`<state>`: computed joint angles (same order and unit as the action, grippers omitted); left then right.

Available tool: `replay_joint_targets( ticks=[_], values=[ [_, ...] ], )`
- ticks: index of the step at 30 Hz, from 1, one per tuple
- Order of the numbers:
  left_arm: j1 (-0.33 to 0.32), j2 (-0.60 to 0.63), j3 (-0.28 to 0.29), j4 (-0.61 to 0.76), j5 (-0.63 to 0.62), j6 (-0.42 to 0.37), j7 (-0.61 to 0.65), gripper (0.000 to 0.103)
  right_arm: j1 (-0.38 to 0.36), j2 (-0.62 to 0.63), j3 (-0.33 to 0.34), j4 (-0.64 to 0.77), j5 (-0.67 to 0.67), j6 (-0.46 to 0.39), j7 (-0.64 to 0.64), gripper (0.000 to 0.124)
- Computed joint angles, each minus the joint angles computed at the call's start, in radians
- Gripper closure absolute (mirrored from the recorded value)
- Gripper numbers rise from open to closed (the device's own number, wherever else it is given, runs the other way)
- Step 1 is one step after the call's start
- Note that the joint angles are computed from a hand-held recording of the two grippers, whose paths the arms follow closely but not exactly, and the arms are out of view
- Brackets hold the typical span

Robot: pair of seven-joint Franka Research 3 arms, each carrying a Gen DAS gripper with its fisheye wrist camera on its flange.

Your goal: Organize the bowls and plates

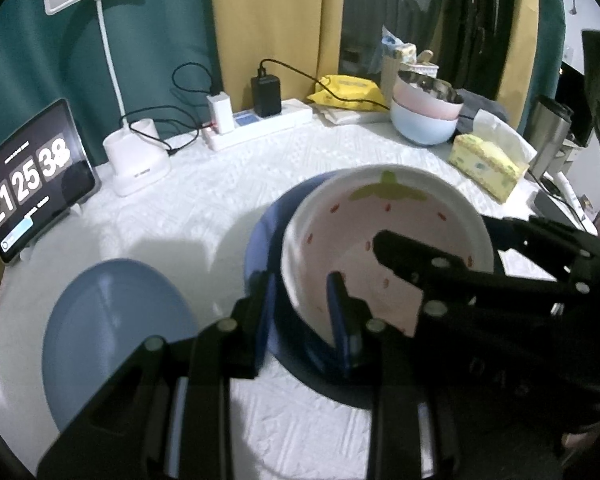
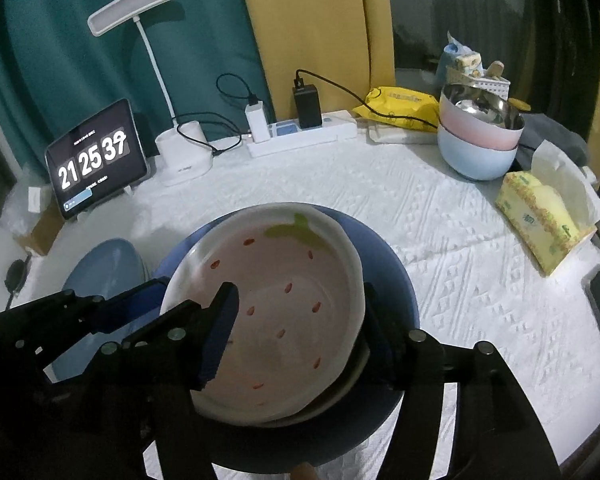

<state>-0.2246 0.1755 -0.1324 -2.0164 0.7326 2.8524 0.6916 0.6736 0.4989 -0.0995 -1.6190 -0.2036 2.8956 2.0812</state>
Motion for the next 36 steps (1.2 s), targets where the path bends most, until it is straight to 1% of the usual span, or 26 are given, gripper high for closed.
replay_joint_targets(
  ticks=[1,2,3,6,9,14,17,21,29,36],
  values=[
    [0.003,-0.004,0.000,-0.005,-0.004,0.009,0.003,0.075,0.021,-0.002,-0.025,-0.002,-0.020,0.003,0.021,0.058],
    [0.004,-0.006,0.000,-0.007,-0.005,0.012,0.004,0.075,0.062,-0.004,-0.078,-0.003,-0.075,-0.001,0.078,0.055],
    [0.003,-0.009,0.003,-0.009,0.003,0.013,-0.004,0.075,0.077,-0.007,-0.096,-0.006,-0.091,0.005,0.094,0.055],
    [0.006,-0.015,0.003,-0.016,0.004,0.020,-0.007,0.075,0.060,-0.014,-0.076,-0.008,-0.109,0.017,0.093,0.055],
    [0.011,-0.027,0.003,-0.027,0.004,0.031,-0.011,0.075,0.062,-0.018,-0.076,-0.008,-0.128,0.017,0.108,0.055],
    [0.014,-0.041,0.008,-0.037,0.039,0.035,-0.057,0.074,0.048,-0.024,-0.060,-0.012,-0.133,0.010,0.118,0.055],
    [0.019,-0.047,0.008,-0.044,0.052,0.036,-0.081,0.069,0.056,-0.031,-0.071,-0.018,-0.153,0.006,0.143,0.055],
    [0.027,-0.053,0.009,-0.054,0.069,0.043,-0.114,0.058,0.052,-0.051,-0.077,-0.043,-0.171,0.018,0.167,0.055],
    [0.034,-0.054,0.012,-0.055,0.122,0.021,-0.171,0.057,0.032,-0.075,-0.082,-0.083,-0.196,0.032,0.215,0.054],
    [0.043,-0.047,0.008,-0.056,0.127,0.008,-0.170,0.057,0.009,-0.085,-0.078,-0.107,-0.199,0.039,0.232,0.054]
  ],
)
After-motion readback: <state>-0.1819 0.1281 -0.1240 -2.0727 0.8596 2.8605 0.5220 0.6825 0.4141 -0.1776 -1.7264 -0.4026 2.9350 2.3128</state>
